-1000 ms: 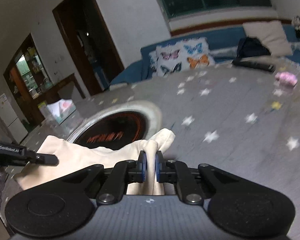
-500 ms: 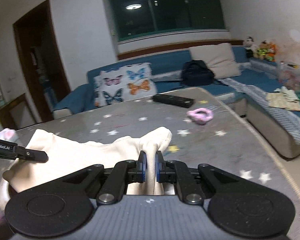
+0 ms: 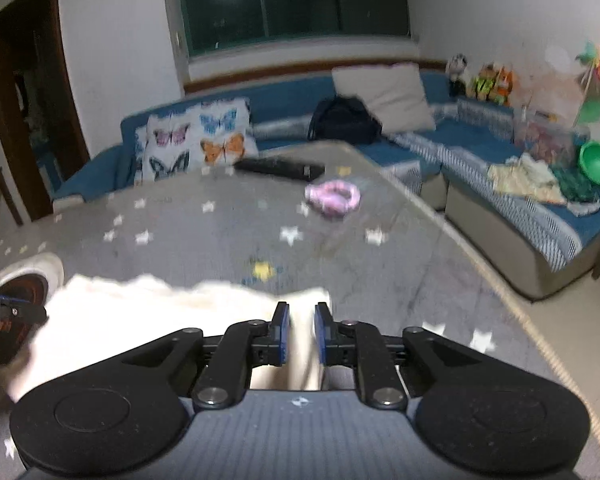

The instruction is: Fold clothes

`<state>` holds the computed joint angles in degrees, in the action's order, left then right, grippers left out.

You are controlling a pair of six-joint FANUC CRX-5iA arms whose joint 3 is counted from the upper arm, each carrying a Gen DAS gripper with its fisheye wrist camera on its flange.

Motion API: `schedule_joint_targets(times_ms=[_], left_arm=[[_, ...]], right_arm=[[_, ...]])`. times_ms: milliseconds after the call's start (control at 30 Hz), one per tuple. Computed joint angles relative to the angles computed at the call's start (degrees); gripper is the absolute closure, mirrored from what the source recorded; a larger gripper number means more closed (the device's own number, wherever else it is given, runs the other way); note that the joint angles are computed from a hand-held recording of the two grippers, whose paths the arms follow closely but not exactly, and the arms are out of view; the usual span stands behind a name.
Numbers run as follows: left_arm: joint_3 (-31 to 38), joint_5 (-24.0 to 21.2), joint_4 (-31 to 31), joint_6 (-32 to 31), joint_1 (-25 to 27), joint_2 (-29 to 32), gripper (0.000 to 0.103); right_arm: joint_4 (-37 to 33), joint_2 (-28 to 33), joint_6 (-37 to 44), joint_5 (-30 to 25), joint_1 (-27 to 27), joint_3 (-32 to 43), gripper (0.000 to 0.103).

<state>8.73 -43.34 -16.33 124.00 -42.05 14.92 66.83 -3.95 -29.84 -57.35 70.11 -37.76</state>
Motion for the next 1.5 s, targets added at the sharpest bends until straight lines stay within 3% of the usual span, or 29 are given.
schedule_joint_targets(times_ms=[167, 333, 600, 767, 867, 933, 1033, 1100, 1267, 1400, 1500], left_arm=[[2.4, 1.55, 0.71, -2.68, -0.53, 2.12, 0.068], [5.22, 2.67, 2.9, -6.29, -0.68, 5.41, 0.068], [9.95, 1.24, 4.0, -9.33, -0.85, 10.68, 0.068], [9.74, 0.76, 1.98, -8.43, -1.66, 9.79, 0.067], [8.94, 0.52, 0.89, -7.55, -2.39, 8.56, 0.057], [8.26, 0.33, -0.09, -6.96, -3.03, 7.56, 0.052], [6.82, 0.2, -2.13, -5.58, -4.25, 5.71, 0.039], [5.63, 0.45, -2.91, -4.95, -4.85, 4.45, 0.031], [2.76, 0.37, -7.04, -1.13, -6.84, 1.3, 0.01], [-0.03, 0.82, -10.38, 2.45, -8.38, -1.34, 0.0], [-2.31, 1.12, -11.33, 4.28, -9.19, -3.28, 0.0]], right_arm=[[2.87, 0.58, 1.89, 8.23, -3.37, 0.57, 0.089], [3.46, 3.56, 4.19, 12.14, -5.83, 2.93, 0.089], [2.48, 6.92, 6.59, 14.0, -7.85, 4.73, 0.087], [1.89, 5.68, 7.01, 12.3, -6.57, 4.53, 0.078], [1.64, 4.68, 7.27, 10.65, -4.86, 4.49, 0.065], [1.42, 4.16, 7.48, 9.82, -3.64, 4.38, 0.064], [0.61, 3.42, 7.62, 8.22, -1.24, 4.16, 0.049], [-0.18, 2.95, 7.45, 6.98, 0.68, 3.93, 0.048], [-2.1, 2.24, 6.15, 3.83, 4.97, 3.32, 0.035], [-3.07, 1.57, 3.66, 1.08, 8.39, 2.61, 0.026], [-4.04, 1.55, 2.07, -1.78, 11.08, 2.67, 0.02]])
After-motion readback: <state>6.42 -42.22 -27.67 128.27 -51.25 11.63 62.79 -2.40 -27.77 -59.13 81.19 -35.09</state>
